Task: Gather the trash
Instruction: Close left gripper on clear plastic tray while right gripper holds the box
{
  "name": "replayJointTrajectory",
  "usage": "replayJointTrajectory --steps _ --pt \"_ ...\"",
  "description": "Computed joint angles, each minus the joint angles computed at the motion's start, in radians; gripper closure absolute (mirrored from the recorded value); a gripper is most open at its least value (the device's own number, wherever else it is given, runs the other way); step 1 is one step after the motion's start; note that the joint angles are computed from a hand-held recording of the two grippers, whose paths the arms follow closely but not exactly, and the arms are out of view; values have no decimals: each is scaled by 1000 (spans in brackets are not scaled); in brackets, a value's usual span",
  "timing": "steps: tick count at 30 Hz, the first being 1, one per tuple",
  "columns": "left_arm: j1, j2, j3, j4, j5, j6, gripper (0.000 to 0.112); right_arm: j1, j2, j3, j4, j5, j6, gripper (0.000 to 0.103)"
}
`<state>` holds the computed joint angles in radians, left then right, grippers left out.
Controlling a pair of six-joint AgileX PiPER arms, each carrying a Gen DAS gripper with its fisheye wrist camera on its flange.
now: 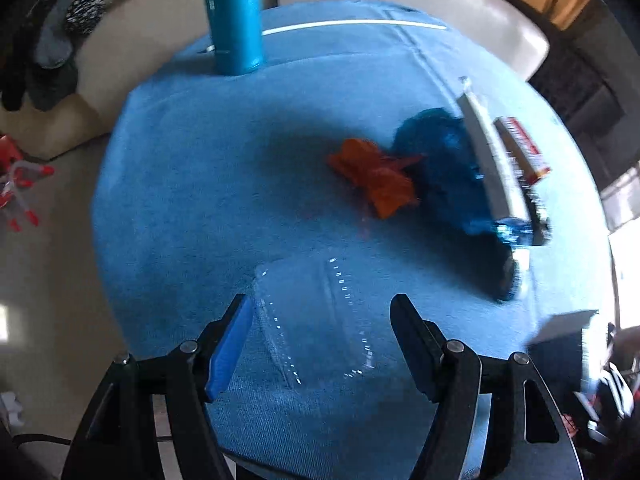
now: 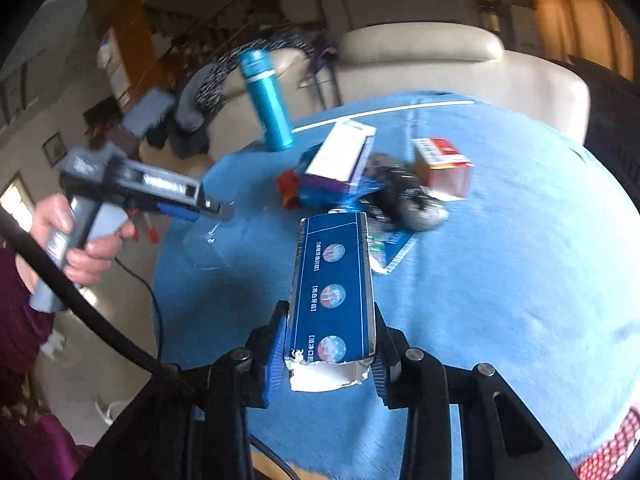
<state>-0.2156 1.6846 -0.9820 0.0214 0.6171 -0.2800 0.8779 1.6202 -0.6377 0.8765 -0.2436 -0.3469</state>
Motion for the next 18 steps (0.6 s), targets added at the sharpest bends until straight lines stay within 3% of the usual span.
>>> replayJointTrajectory --steps 2,5,15,18 --pt "0 7 7 14 -7 -23 40 7 -44 55 17 -35 11 64" --pt "-4 20 17 41 -18 -57 59 11 -109 127 30 -77 46 64" --pt "-87 -101 106 111 -83 -130 61 22 -305 300 174 -157 38 64" --pt "-156 -163 121 126 -79 -151 61 49 -374 351 291 -194 -30 64"
